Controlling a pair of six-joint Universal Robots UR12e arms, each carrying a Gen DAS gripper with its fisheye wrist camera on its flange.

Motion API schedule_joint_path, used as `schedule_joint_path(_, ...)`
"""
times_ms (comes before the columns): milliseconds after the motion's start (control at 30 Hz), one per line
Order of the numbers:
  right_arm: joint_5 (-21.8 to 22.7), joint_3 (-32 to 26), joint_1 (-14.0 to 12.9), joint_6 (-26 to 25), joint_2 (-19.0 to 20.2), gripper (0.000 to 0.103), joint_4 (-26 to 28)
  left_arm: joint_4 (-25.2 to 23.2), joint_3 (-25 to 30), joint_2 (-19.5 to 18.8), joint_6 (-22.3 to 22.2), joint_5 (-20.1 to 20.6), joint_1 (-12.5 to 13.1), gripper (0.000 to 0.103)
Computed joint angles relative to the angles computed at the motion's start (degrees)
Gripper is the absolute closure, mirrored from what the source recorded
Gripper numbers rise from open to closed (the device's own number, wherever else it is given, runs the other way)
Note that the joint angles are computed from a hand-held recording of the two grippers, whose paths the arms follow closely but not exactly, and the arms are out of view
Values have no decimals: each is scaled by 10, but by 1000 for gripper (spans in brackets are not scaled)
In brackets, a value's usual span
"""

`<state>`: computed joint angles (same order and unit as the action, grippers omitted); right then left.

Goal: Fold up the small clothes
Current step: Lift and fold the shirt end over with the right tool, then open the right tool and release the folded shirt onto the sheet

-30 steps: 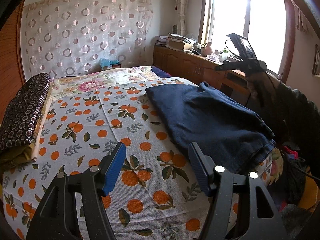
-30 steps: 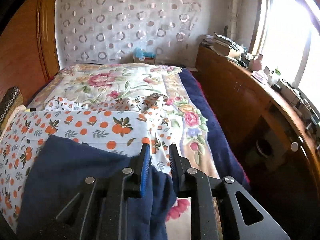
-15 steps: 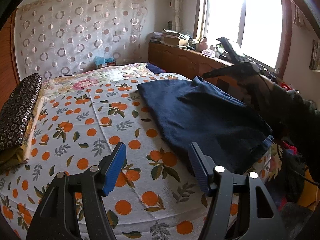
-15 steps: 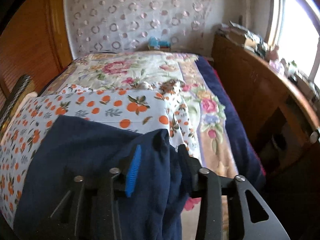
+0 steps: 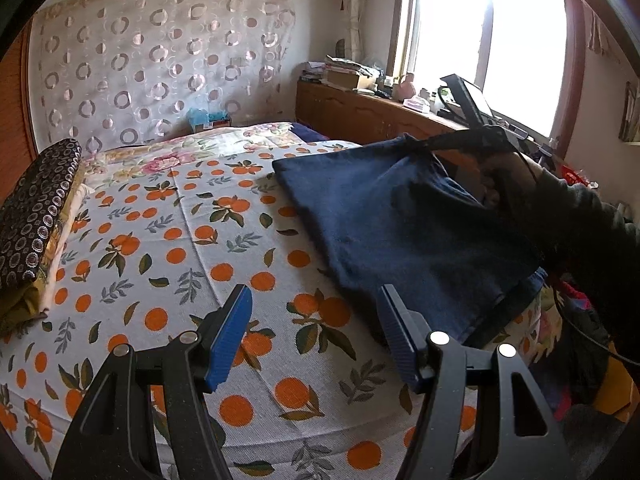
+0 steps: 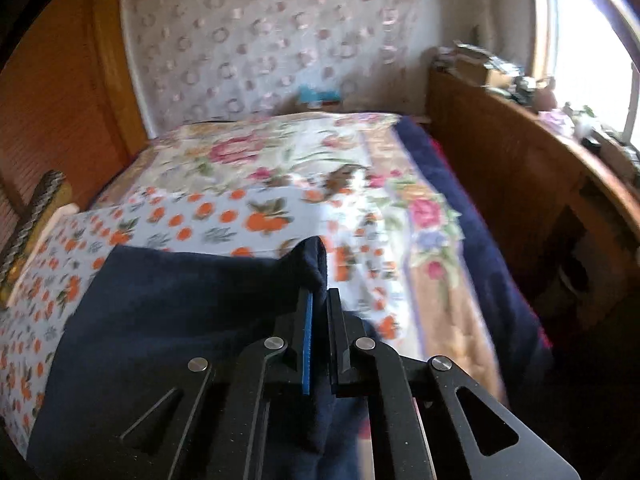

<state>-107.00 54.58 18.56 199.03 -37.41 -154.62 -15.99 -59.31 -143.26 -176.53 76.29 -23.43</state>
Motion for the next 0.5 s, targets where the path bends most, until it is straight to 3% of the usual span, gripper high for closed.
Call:
schedule_joint_path(67,-70,-12,3,19,3,101,40,-3,0,1,3,0,0,37)
schedule_joint_path(100,-74,-11,2,26,2,101,45,-3,0,1,3,0,0,37)
schedule_joint_path(167,-34,10,-8,41,-8,101,21,-6,0,1,6,0,-1,37)
schedule_joint_path(433,-17,81,1,3,-45,101,-48,-11,3,0,10,-1,-3,37)
schedule_joint_path(500,-13,104,7,-8,-54,96,-70,-13,3,0,14,-2,-4,37)
